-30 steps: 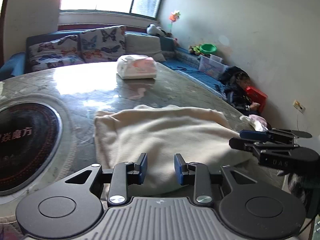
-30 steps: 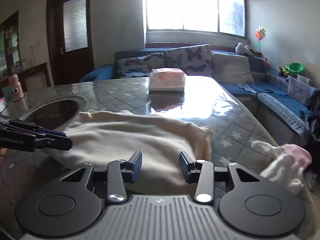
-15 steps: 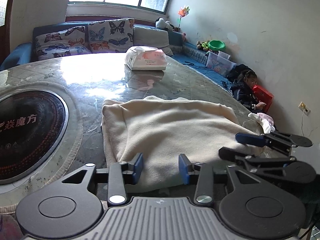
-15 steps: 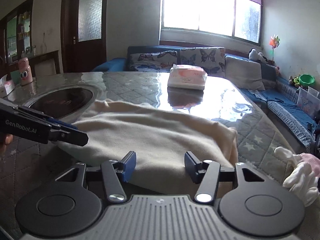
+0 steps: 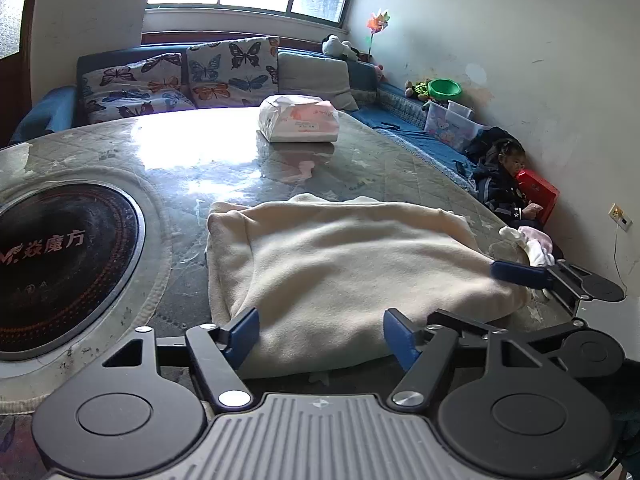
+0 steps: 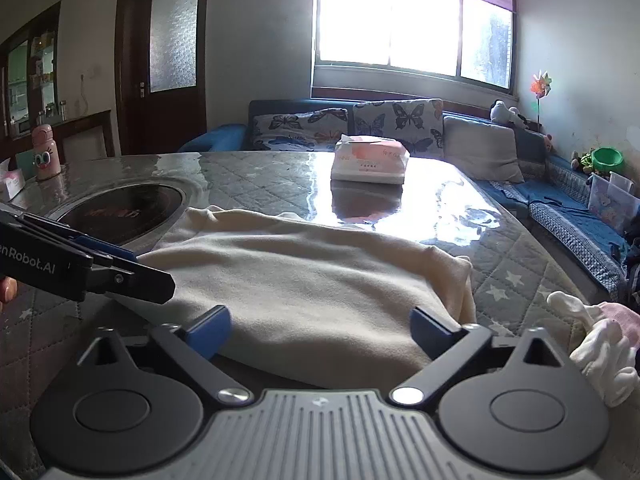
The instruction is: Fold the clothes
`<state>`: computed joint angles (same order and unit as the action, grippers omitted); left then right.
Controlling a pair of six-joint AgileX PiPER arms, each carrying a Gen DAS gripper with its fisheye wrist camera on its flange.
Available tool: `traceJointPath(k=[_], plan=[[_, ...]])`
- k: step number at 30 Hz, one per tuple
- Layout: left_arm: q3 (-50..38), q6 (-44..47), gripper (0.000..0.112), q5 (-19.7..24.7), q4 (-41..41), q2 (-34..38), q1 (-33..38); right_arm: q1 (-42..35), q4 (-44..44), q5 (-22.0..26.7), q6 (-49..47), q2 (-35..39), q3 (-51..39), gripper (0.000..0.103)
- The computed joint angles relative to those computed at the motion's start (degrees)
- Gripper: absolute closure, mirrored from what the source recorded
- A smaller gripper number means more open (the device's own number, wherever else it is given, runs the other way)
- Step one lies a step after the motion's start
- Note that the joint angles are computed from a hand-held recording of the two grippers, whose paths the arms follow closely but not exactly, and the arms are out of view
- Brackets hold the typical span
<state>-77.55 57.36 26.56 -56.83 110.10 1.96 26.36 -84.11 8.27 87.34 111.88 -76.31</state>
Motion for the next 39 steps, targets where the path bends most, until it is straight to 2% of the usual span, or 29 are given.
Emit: traceJointPath(k=[3,8,14,20,25,29,31,39], plan=[[0.2,-0.2,0.036,-0.4,0.0,-0.3,0.0,0.2,-6.1,0.7,6.1,-0.2,0.5,0.000],[1.2,-0.7,0.020,-1.9,0.0,-0.9,0.0,0.6,-6.7,1.8,6.9,0.0,0.3,0.000],[1.9,-1.9,0.010,-2.1,0.3,-1.6,0.3,0.5,-7.8,0.4,7.7,-0.1,0.3,0.000],[3.2,-1.9,0.009,-2.9,0.6,-2.6,0.0,0.5,-15.7,1.7,18.3,-1.6,2.2,0.000],[3.2,-6.8,0.009,-2.5,5.8,-2.9,-0.7,0.5,-8.8,3.2,13.5,-3.1,3.9,0.000],[4.1,-7.6,0.009,-2.0,6.3,-3.5,-0.7,0.2,-5.1,3.0,10.6,-4.2,5.2,0.000],[5.0,-7.0,0.009,-2.5,5.9,-4.2,-0.8,0.1,-5.7,2.7,12.3,-4.8,6.1,0.000],[7.1,-7.9,0.009,-3.3,7.1,-6.0,-1.6,0.9,1.6,4.4,6.1,-6.4,7.1,0.000]])
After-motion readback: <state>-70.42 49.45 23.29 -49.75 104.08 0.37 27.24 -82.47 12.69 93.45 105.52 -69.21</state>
